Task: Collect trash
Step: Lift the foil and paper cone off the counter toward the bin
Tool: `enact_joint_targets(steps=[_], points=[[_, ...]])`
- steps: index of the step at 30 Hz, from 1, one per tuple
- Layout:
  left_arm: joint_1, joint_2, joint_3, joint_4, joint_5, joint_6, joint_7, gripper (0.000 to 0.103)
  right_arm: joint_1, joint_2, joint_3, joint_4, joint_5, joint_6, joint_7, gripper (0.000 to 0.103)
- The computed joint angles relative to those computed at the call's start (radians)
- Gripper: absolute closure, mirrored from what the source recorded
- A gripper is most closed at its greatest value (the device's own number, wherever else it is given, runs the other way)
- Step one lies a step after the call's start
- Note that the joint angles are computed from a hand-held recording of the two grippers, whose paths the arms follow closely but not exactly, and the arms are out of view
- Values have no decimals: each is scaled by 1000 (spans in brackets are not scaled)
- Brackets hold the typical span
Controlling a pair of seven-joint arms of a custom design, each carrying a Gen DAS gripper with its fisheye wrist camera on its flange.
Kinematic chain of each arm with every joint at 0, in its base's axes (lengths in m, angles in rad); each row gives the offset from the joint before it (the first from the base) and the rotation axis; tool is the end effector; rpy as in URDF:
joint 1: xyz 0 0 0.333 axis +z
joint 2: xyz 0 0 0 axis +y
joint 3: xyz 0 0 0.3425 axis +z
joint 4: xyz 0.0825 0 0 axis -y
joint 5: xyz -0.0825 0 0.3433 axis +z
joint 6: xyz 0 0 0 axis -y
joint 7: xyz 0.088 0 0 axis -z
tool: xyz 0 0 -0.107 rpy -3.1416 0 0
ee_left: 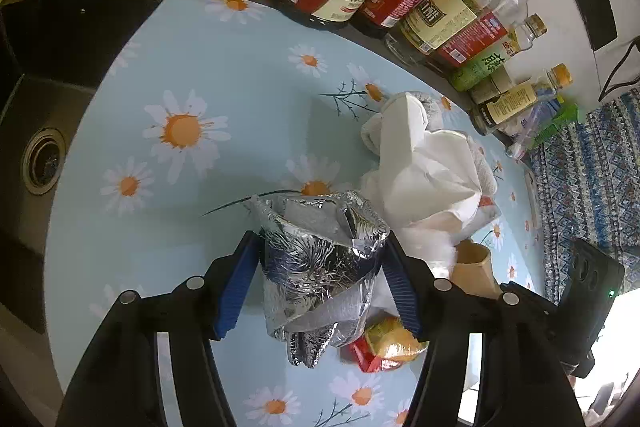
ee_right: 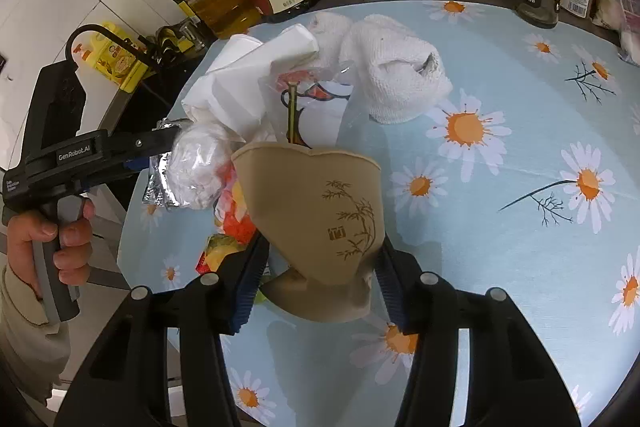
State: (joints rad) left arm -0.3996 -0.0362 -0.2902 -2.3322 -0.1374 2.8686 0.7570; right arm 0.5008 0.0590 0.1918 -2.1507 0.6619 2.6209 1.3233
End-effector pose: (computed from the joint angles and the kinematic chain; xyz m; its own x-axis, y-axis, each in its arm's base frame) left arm 0.4001 -0.3219 0.4689 0.1418 -0.8806 0.4522 -0.9053 -0.3001 -0.3005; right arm 0.4316 0.3375 0.4652 0.4476 -0.7859 -0.4267 -0.8806 -0.3044 -0.3631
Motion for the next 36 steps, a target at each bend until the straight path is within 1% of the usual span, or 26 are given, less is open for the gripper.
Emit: enact_joint_targets(steps=[9, 13, 18, 29, 32, 36], points=[[-13, -89, 5, -73, 41, -3, -71, 43, 14, -50, 4, -42, -13, 35, 34, 51], [-31, -129, 11, -104, 44, -1, -87, 43, 25, -86, 7, -66, -25, 46, 56, 51], [-59, -205, 20, -159, 48, -1, -108, 43, 48, -135, 15, -106, -23, 74, 86, 51], [-125, -401, 27, -310, 79, 10, -202, 43, 113, -238, 61, -196, -98, 136, 243, 51], [-135, -464, 15, -348, 103, -21, -233, 43, 134, -256, 74, -211, -119, 146, 289, 51], [-165, -545, 17, -397, 117, -53, -261, 43, 160, -280, 96, -233, -150, 163, 352, 51]])
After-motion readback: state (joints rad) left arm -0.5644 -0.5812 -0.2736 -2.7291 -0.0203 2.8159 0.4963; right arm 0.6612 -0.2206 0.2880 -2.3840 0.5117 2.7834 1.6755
